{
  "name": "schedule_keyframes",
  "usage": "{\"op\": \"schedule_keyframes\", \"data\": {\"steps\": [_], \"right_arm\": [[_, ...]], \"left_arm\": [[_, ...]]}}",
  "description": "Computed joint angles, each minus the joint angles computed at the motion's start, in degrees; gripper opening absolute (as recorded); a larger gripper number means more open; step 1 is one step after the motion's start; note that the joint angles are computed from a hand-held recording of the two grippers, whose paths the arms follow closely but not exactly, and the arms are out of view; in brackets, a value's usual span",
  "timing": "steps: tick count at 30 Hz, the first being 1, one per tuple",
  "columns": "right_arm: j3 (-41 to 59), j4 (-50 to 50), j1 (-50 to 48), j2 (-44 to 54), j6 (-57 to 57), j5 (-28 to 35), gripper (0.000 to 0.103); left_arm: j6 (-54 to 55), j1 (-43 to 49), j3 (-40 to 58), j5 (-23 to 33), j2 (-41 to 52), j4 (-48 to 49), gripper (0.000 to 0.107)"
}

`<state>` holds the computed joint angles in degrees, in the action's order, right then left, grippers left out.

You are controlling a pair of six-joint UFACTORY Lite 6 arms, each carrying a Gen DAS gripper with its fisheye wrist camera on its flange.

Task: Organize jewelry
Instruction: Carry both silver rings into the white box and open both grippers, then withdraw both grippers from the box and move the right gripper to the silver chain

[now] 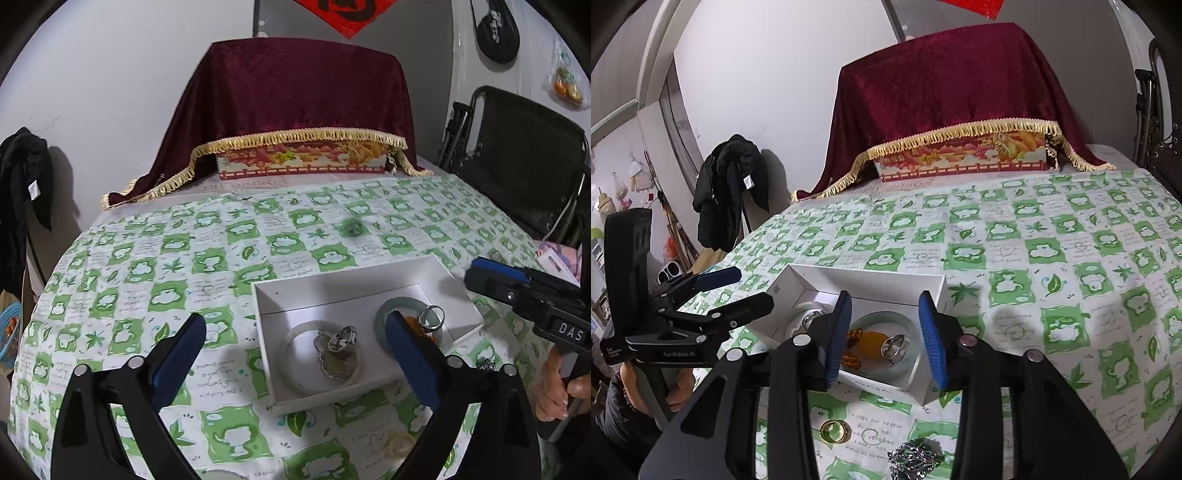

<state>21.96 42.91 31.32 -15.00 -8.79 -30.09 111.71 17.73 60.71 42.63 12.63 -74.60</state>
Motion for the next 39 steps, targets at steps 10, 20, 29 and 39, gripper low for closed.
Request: {"op": "schedule_keyframes", "data": {"steps": [10,20,29,39], "right_arm": [[-6.0,15.0,8.5,-8.9,-9.4,-7.2,0.054],[-12.7,33.9,24.7,-17.2,-15.2,-18.8,0.067],[-14.7,47.0,38.2,-16.5,-16.2,-27.0,0.073],[-14.2,43.1,32.5,-13.5,-13.9,-20.3,0.073]], "left_arm": [[-0.6,8.7,1.8,4.3,0.2,-2.1,0.099],[0.0,19.0,-0.7,8.5,0.9,3.0,0.099],[9.5,22.4,-9.9,5.2,-2.8,6.5,0.099],[2.4,19.3,-5.1,3.6,3.0,13.7,0.092]]}}
